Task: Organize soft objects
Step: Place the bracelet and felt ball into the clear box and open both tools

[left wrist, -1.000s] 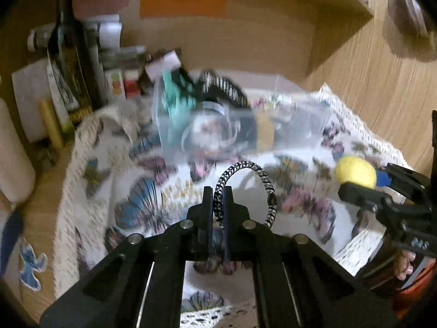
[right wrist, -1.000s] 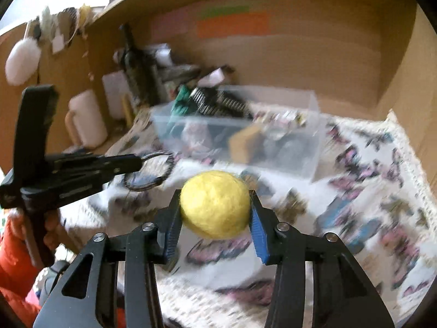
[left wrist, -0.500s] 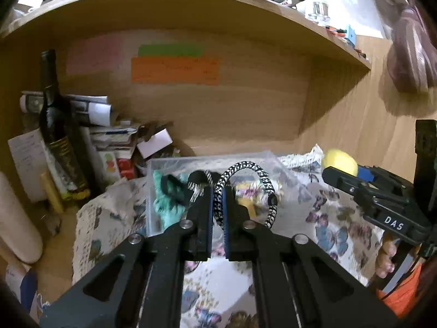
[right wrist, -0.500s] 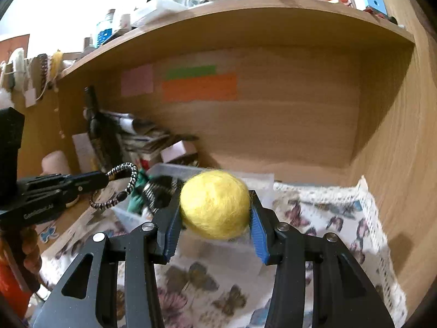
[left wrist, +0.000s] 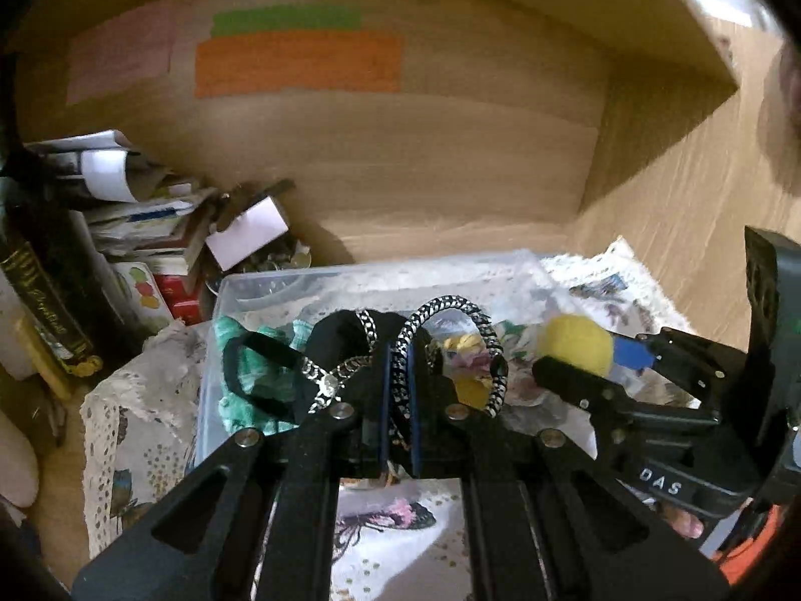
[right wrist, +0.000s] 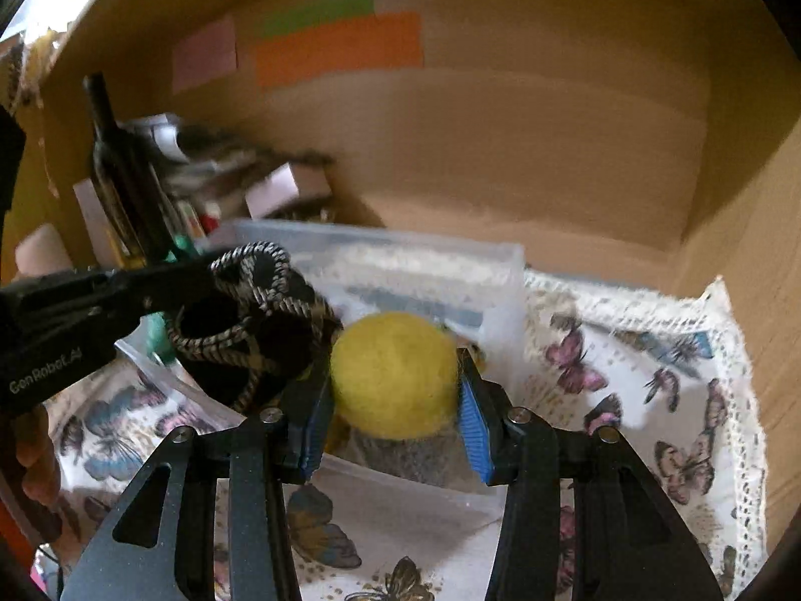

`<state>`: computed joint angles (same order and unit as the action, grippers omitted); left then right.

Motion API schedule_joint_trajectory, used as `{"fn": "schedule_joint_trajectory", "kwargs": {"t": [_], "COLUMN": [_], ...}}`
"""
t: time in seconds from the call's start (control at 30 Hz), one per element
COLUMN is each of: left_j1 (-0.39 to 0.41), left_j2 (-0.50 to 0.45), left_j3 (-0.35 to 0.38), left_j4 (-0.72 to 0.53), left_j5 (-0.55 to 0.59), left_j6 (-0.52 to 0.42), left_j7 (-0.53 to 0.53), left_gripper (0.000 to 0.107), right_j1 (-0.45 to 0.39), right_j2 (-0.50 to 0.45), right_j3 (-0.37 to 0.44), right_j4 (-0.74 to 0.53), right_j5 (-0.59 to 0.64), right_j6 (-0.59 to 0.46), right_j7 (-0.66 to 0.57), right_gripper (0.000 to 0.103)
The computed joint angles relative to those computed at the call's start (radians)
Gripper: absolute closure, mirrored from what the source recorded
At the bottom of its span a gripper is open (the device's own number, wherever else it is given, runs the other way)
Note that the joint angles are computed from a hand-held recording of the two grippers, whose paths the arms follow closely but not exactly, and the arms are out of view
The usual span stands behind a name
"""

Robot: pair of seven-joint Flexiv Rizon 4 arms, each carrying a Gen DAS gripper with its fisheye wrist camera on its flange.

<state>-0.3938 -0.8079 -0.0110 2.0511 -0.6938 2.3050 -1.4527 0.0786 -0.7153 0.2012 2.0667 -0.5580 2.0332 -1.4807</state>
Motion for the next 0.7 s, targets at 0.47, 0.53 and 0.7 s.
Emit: {"fn": "schedule_joint_trajectory", "kwargs": {"t": [0.47, 0.53, 0.7], "left_j1": [0.011, -0.024, -0.069], "left_j2": [0.044, 0.058, 0.079], "left_j3": [0.004, 0.012, -0.007], "left_j4": [0.073, 0.104, 0.18], "left_j5": [0.111, 0.072, 0.013], "left_j6": [0.04, 0.096, 0.264], "left_j7": [-0.12, -0.108, -0.1], "left_gripper": [0.096, 0.083, 0.055], "right_j1": [0.025, 0.007, 0.004], "right_j2": [0.059, 0.075, 0.122], "right_j3": [-0.028, -0.017, -0.021], "right_j4": [0.072, 0.093, 0.159], "right_j5": [0.062, 0.043, 0.033], "right_j6": [0.116, 0.145, 0.242], "right_j7": [-0.054, -0.042, -0.03], "right_gripper": [0.039, 0.039, 0.039]}}
